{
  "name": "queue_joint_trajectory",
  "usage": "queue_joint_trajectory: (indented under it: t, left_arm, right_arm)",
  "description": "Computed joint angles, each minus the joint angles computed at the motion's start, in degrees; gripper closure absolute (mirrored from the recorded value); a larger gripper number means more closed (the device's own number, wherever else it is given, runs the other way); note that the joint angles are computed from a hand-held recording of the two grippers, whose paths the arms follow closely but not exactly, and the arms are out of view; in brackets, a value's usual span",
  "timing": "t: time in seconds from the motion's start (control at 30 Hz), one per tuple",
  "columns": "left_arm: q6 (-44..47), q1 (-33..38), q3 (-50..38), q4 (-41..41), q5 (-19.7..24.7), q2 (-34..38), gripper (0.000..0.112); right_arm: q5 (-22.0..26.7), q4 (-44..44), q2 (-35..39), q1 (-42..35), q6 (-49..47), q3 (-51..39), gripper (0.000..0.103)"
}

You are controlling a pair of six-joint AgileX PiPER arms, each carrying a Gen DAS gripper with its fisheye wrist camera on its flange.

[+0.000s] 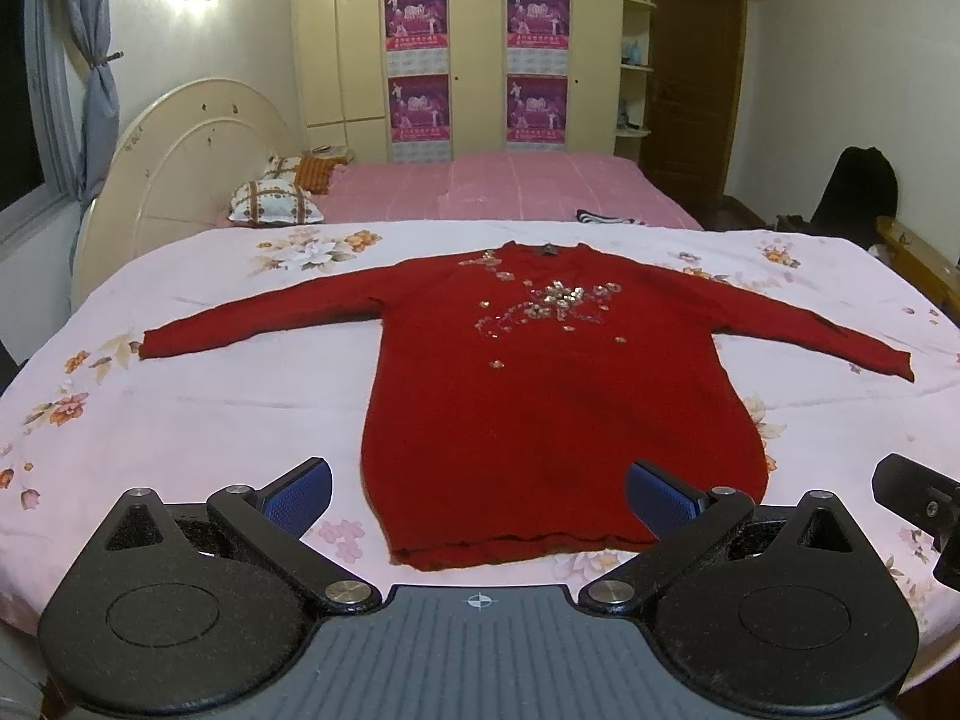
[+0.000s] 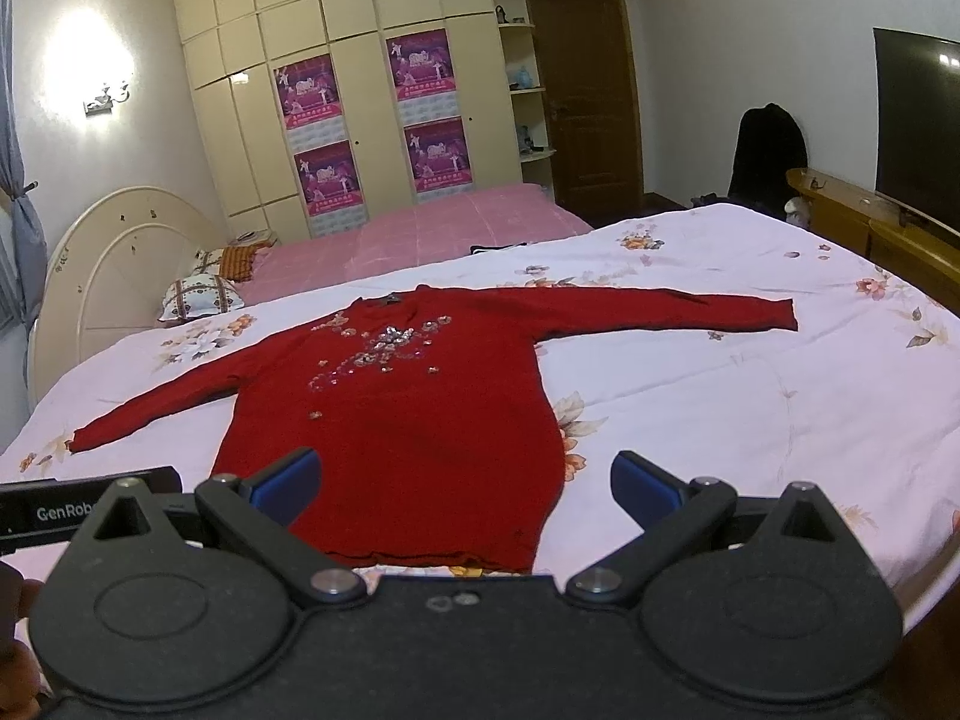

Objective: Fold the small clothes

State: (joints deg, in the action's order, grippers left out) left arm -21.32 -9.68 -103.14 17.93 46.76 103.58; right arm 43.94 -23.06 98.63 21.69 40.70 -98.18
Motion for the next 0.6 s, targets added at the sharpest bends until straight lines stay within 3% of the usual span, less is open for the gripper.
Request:
queue_joint_trajectory:
  t: [0.6]
  left_arm:
    - [-0.33,0.07,-0.91,-0.4,0.68,1.0,0.009]
  right_arm:
    - [0.05,2.88,1.09,-0.93,-2.91,-1.13,0.001]
